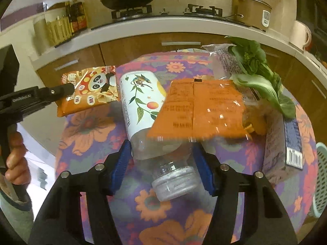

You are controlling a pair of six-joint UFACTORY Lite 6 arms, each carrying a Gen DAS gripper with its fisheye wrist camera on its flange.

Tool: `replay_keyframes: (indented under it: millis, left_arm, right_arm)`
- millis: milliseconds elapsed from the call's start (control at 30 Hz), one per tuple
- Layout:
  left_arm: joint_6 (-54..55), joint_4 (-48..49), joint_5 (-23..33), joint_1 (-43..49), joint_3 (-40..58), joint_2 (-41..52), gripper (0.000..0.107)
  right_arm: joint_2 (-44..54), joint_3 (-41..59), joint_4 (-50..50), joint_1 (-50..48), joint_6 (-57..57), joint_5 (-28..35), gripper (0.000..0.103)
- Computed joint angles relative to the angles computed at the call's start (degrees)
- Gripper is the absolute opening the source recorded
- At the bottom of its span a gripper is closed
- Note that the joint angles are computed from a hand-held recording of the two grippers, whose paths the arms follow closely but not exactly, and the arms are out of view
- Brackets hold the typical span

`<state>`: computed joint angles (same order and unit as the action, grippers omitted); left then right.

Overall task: Collect trash
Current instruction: 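Grasp the floral plastic bottle with the right gripper while the left holds the panda bag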

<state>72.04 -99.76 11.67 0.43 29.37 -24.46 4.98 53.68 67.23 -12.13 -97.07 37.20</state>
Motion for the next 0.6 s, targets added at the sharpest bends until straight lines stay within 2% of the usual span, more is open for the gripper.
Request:
replay_keyframes:
  millis: [133,367,467,500,533,600]
  left_arm:
    - [-9.1,9.1,0.0,0.8,-1.8,-5.5,0.003]
    - [-23.6,22.4,-2.3,-3.0,-2.9,-10.8,0.003]
    - [-17.4,15.3,-4.1,-6.1,-2.2,-9.2,0.003]
    - [-15.3,12.9,-4.7,-7.1,-2.0,-8.5,0.003]
    - [-13.9,11.2,-5.5,-8.3,-1.7,-7.7,0.003]
    - [-14.3,11.2,-6.5,-10.1,-1.3,-6.8,0.003]
  right_arm:
    - [-3.2,-2.3,-2.2,-3.4,1.1,5.0,0.057]
    - [-12.4,-9.7,-8.0,-10.6,-2.4,8.8,0.058]
    - [-13.5,-12.0,-10.8,-11.8,-4.3,9.8,0.065]
    - [-13.3,-12.3,-10.4,-12.0,-5.3,9.5,0.078]
    - [-13.3,-12.5,-9.6,-12.3,-6.6,9.5,0.084]
    - [-12.5,-11.2,-9.0,-11.3,-7.0,9.2,0.084]
